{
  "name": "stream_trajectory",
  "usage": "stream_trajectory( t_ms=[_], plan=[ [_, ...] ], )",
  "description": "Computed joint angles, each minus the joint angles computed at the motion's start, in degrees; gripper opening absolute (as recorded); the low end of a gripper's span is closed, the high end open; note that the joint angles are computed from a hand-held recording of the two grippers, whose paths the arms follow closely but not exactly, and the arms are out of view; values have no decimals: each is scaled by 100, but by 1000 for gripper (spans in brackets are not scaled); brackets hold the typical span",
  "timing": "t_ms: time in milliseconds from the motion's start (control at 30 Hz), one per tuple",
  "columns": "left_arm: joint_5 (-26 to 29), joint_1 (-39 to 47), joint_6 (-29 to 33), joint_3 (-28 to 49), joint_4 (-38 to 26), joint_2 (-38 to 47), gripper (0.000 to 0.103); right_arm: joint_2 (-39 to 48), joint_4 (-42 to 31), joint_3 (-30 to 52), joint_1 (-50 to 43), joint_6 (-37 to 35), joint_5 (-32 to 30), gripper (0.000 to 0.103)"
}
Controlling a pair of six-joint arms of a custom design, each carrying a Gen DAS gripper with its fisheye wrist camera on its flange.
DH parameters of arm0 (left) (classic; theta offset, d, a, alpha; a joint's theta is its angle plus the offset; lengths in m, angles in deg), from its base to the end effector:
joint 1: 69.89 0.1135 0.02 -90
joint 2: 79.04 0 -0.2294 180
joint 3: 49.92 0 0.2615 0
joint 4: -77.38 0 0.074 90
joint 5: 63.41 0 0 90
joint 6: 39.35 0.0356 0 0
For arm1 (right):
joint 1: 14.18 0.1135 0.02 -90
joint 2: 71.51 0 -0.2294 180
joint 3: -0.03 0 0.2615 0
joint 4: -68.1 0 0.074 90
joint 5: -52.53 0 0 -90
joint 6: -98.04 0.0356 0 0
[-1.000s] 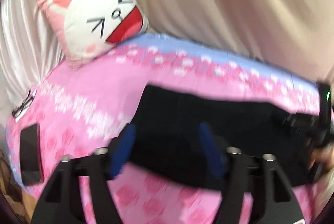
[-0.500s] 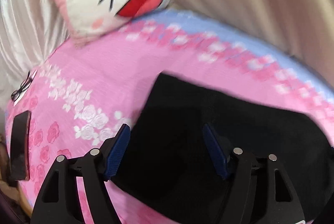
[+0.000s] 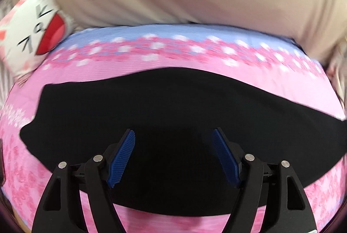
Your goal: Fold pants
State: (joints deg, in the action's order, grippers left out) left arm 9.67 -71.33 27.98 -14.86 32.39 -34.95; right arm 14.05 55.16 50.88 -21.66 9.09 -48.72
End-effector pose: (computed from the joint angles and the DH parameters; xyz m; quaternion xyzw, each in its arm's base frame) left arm 0.1772 0.0059 0.1446 -0.2180 0.9163 0.0730 0.3280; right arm 0.2890 -0.0309 0.1128 0.0337 0.9281 0.0711 0.3640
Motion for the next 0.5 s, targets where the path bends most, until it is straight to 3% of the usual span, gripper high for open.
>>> stream_trajectory(
  t_ms=[33, 67, 100, 300, 367, 400, 500],
  plan=[
    [-179, -402, -214, 145, 96, 340, 71, 94, -67, 103, -6, -68, -4, 31],
    [-338, -745, -391, 300, 166, 654, 71, 293, -84, 244, -105, -281, 44, 45],
    [-543, -1130, -609, 519, 232, 1046, 71, 452, -50, 323, -69, -382, 135, 53],
    [-1068, -2248, -1262, 1259, 111, 1986, 72, 1036, -404, 795, -108, -786, -233, 52],
    [-1125, -2382, -1371, 1379, 86, 2196, 72, 1272, -463, 948, -195, -892, -384, 40],
    [-1150, -2442, -1451, 1452, 68, 2327, 72, 1254, -560, 997, -219, -965, -483, 15],
    [-1157, -2597, -1601, 1619, 30, 2604, 72, 983, -614, 971, -294, -1072, -382, 13]
  ],
)
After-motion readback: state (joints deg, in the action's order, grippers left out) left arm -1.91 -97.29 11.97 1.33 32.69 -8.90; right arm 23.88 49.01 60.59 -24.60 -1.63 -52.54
